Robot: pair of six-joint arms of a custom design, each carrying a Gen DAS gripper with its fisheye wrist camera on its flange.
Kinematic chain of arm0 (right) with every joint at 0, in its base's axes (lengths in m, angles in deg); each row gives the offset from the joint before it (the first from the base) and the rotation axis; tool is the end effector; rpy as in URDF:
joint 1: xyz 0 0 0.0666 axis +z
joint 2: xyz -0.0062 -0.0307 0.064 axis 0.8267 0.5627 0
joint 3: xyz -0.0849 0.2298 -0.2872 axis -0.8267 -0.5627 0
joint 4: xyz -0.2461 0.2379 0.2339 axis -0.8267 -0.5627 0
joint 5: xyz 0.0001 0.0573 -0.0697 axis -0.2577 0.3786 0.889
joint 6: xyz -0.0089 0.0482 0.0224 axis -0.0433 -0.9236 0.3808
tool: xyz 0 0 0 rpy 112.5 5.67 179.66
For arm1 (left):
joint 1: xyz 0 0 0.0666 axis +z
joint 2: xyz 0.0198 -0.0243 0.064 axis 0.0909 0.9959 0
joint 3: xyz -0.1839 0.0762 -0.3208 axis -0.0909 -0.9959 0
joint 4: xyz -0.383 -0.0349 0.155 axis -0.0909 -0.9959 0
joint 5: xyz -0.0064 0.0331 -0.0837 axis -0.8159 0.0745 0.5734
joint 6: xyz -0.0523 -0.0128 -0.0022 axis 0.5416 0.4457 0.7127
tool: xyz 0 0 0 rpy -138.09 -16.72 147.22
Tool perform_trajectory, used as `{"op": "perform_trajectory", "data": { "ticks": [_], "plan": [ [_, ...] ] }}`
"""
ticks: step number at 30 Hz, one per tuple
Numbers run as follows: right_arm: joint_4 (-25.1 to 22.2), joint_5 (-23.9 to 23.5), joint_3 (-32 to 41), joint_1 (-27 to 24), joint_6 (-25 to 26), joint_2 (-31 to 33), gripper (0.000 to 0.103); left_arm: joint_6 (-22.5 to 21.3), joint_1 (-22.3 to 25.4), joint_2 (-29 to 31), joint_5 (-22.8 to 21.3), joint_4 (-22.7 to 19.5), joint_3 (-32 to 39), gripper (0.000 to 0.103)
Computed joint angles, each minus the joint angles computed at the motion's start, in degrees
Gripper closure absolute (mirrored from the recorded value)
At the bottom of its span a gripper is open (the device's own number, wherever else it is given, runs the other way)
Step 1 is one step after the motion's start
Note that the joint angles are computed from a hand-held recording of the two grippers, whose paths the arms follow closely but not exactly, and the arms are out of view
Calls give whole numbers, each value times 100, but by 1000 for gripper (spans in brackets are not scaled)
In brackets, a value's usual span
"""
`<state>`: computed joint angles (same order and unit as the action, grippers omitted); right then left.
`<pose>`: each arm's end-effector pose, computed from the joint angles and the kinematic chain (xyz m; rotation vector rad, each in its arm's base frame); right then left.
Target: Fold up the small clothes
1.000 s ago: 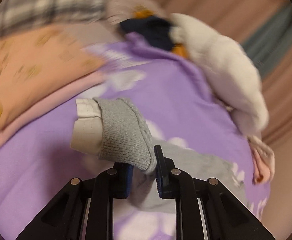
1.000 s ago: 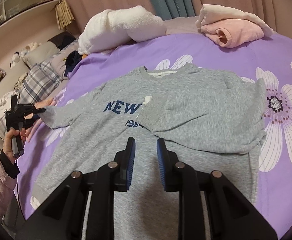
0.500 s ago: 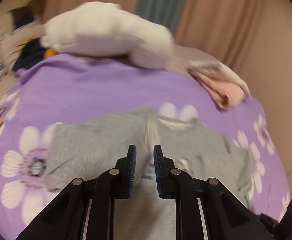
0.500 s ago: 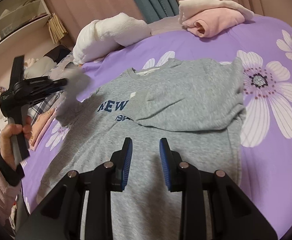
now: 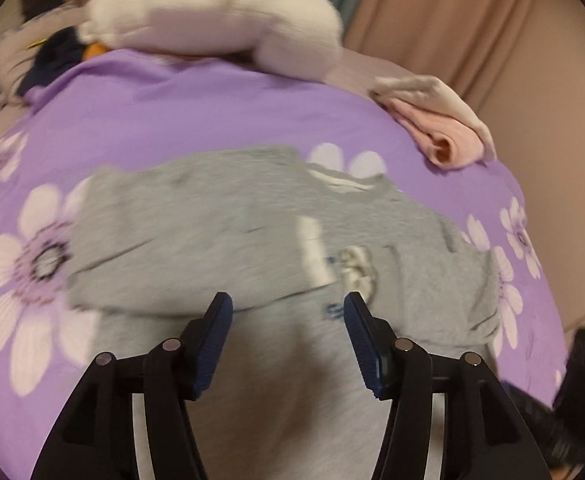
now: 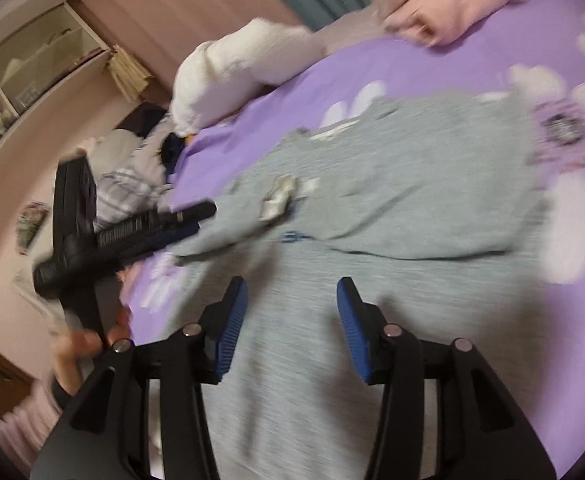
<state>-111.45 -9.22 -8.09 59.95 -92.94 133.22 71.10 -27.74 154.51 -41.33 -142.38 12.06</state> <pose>0.4503 0.0568 0.4560 -0.1961 2.3091 1.0287 0.4400 -0.2770 0.5264 -0.2521 2.4303 -0.3319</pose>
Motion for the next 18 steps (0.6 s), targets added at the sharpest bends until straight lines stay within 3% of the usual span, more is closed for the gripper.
{"op": "perform_trajectory", "data": {
  "ticks": [3,6,10,15,17,18],
  "plan": [
    [205,-327,365,314,-614,483,54,216,126,-541,22,100,-645,47],
    [347,-323,725,616,-1097,944,54,395,244,-982,26,82,-1175,47],
    [331,28,1345,972,-1756,1627,55,482,383,-1390,36,-26,-1671,47],
    [-120,506,2102,1268,-2062,2291,56,578,572,-1666,221,46,-2058,47],
    [-334,755,2307,1349,-1969,2440,78,599,640,-1726,280,96,-2147,47],
    [-377,910,2366,1403,-1923,2465,79,614,664,-1733,322,131,-2164,47]
  ]
}}
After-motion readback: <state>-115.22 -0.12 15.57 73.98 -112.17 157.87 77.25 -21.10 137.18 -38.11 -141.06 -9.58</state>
